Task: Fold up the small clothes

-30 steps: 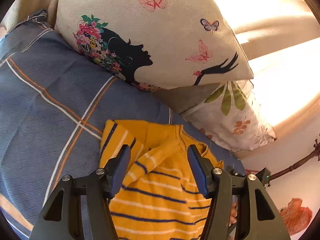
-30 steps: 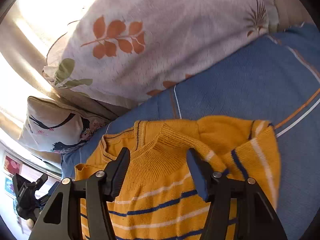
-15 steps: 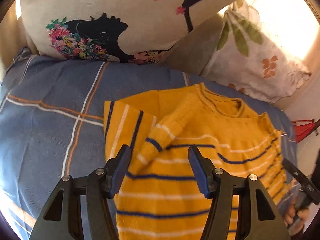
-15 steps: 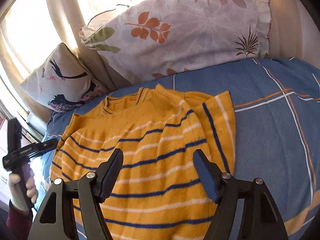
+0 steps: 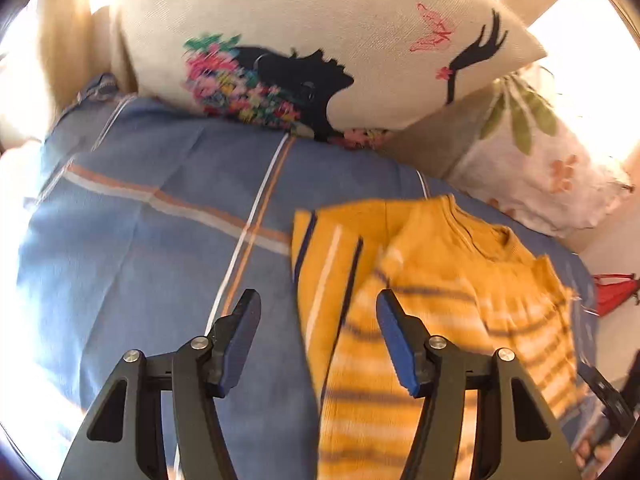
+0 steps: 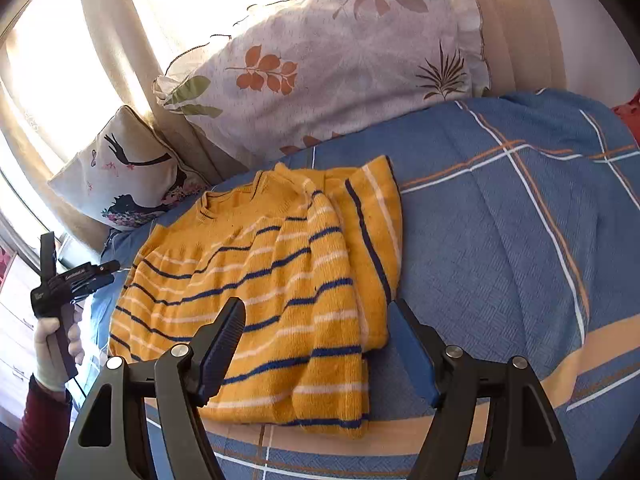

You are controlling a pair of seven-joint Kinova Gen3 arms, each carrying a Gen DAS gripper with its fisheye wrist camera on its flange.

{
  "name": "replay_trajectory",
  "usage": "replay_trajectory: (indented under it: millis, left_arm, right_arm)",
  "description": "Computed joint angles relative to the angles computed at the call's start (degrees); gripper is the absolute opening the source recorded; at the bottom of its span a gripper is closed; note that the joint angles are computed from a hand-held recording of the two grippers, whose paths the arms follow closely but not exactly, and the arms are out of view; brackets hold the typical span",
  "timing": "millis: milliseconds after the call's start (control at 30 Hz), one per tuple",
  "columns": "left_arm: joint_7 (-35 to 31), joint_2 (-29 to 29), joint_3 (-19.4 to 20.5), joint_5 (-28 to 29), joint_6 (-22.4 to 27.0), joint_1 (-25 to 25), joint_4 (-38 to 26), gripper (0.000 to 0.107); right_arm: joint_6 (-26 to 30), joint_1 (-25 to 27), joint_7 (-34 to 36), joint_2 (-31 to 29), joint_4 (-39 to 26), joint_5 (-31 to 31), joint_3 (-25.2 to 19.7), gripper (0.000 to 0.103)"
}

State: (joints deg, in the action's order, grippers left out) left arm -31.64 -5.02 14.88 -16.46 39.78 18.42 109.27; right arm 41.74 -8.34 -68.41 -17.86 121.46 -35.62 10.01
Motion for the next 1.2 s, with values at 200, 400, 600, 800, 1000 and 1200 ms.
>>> replay_trajectory:
  millis: [200,400,600,800,1000,1200]
  left_arm:
    - [-9.2,-7.0,-4.9,13.9,-5.8,5.8,10.3,0.059]
    - [-10.8,-5.9,3.4,15.5,-9.7,0.7,12.4,0.046]
    - [-2.6,-6.8,7.0,8.1,0.4,-2.2,6.6,0.004]
    - [-1.9,-6.9,4.3,10.2,1.0,-0.8,8.5,0.007]
    - [1.9,-14.9,7.0,8.6,1.0,-4.6,13.1,0.016]
    - [2.2,-18.2,8.8,9.0,-1.2,-7.5,14.3,0.035]
  right_arm:
    - [2.8,-1.8,9.4,-0.1,4.5,-8.7,6.1,0.078]
    - [2.1,-0.3,13.5,-0.6,8.1,-13.9,3.4,0.074]
    - [5.0,1.9,10.5,-1.2,5.1,-10.8,2.4,0.013]
    - [4.9,4.6,4.1,-1.7,4.1,-3.6,2.1,0.01]
    - [-0.4,6.9,-6.0,-6.3,2.7,4.6,-5.1,0.021]
    - [-3.8,-2.9,-6.2,1.4,-5.1,4.2,-5.3,0.044]
